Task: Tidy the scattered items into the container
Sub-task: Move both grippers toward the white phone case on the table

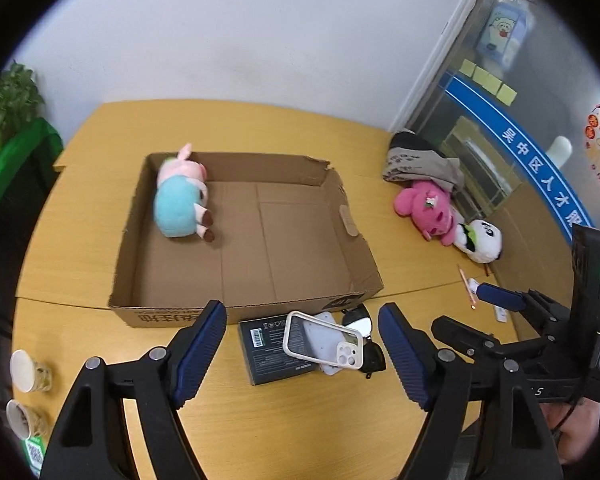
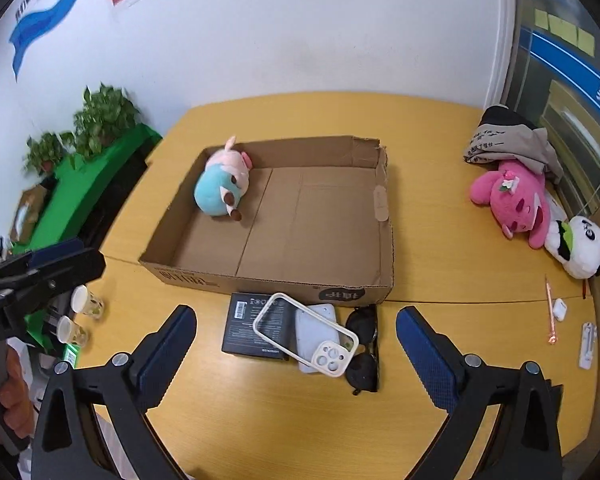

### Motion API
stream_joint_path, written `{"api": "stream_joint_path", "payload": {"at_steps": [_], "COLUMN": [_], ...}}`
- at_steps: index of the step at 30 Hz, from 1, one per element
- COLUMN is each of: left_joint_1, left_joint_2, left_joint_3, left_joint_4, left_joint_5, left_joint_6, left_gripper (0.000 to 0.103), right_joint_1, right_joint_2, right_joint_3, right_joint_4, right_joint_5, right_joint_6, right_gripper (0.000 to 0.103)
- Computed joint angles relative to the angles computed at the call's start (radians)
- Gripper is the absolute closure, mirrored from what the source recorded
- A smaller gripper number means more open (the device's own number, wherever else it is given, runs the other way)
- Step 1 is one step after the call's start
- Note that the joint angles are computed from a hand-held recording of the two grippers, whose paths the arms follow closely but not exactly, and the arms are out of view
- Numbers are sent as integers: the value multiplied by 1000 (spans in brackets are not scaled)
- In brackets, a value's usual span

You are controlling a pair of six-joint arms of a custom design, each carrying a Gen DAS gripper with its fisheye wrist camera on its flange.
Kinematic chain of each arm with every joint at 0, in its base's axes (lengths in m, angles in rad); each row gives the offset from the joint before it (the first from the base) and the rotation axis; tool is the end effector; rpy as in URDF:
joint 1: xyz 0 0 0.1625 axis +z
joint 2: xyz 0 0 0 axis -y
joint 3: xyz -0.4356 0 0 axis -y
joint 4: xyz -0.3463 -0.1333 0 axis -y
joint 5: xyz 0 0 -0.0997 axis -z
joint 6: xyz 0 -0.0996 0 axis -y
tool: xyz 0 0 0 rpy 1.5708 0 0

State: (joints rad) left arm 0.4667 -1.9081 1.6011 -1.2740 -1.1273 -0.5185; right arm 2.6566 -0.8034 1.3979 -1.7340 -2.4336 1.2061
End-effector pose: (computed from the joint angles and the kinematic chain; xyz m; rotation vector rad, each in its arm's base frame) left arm -0.1767 -0.2861 0.5893 0.8068 2.6875 -0.4686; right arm 0.6044 -0.2533 0.1815 0.0934 -2.3133 0.7581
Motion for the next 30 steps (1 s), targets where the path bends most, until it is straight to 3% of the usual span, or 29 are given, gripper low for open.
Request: {"api": "stream_joint_path", "payload": {"at_steps": [7, 11, 16, 18, 25, 30], "left_joint_1": [174, 234, 254, 248, 198, 131], "left_joint_2": [21, 21, 17, 16, 5, 10], "left_joint_3": [15, 18, 9, 10, 60, 120], "left_joint_4": [-74, -48, -1, 26, 78, 119], "left_joint_5": [-130, -160, -168, -155, -145, -133], "left_joint_6": [166, 185, 182, 156, 13, -86], "left_gripper": [25, 25, 25, 25, 25, 25], "right_joint_1": [-7, -4, -3, -8, -86, -169], "right_joint_2": [36, 8, -69, -104, -206, -208], "right_joint_3": [-51, 0, 123, 194, 498, 667], "right_joint_4": [70, 81, 54, -6, -404, -752], "right_joint_5": [41, 74, 127, 150, 235, 333], "right_joint_6": [61, 124, 219, 223, 131, -17], "right_gripper": [2, 2, 2, 2, 2, 2]}}
